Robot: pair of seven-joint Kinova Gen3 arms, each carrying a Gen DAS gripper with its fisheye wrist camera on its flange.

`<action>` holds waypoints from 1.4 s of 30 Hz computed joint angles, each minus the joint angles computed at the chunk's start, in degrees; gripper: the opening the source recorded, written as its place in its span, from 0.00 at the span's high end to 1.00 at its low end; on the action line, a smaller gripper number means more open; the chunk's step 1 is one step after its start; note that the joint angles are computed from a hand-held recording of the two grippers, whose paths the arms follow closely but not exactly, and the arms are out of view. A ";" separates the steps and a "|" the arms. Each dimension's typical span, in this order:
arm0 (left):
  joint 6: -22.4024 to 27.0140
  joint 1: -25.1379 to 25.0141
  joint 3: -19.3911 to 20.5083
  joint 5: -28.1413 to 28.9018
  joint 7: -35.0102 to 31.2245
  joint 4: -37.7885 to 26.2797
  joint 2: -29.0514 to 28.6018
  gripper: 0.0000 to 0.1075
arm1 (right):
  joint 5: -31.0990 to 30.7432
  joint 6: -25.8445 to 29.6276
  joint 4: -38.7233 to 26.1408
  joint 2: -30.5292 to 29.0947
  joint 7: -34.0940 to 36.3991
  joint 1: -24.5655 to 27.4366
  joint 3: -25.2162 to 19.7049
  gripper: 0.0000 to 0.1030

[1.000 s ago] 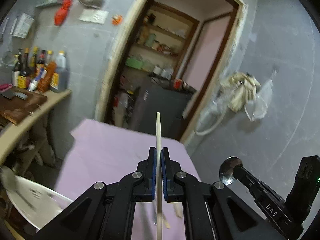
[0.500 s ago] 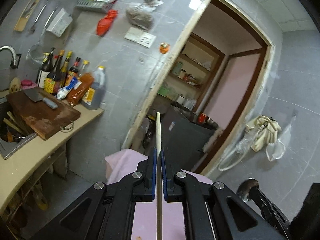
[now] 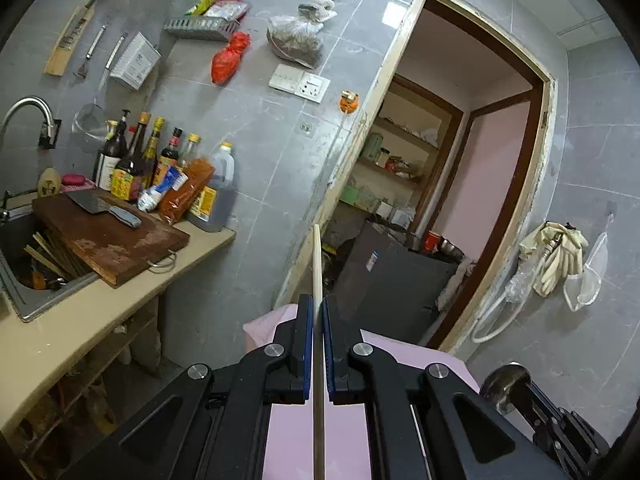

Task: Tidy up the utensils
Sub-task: 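Carry chopstick and spoon to the white caddy and open both tools inside it, then move both tools back over the cutlery on the tablecloth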

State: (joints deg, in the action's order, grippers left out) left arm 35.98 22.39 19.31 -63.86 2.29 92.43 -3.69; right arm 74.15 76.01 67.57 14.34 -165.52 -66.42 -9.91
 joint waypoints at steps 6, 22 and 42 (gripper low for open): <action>3.43 1.02 1.36 -3.90 1.25 0.32 -0.05 0.95 | -0.61 -0.65 0.25 -0.04 0.55 -0.31 -0.32 0.98; 10.56 4.74 2.05 -4.97 2.61 1.92 0.08 0.95 | -1.87 -2.86 2.99 -1.95 -0.19 1.06 -1.62 0.98; 17.88 5.29 5.04 9.70 -13.41 -4.65 -0.65 0.40 | -5.64 -6.12 8.41 -8.72 -3.46 6.38 -7.14 0.65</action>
State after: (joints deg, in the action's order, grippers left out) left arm 53.85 27.67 24.35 -54.16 -11.11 87.79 -4.33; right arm 68.51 69.89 75.98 5.62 -168.98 -60.04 -17.05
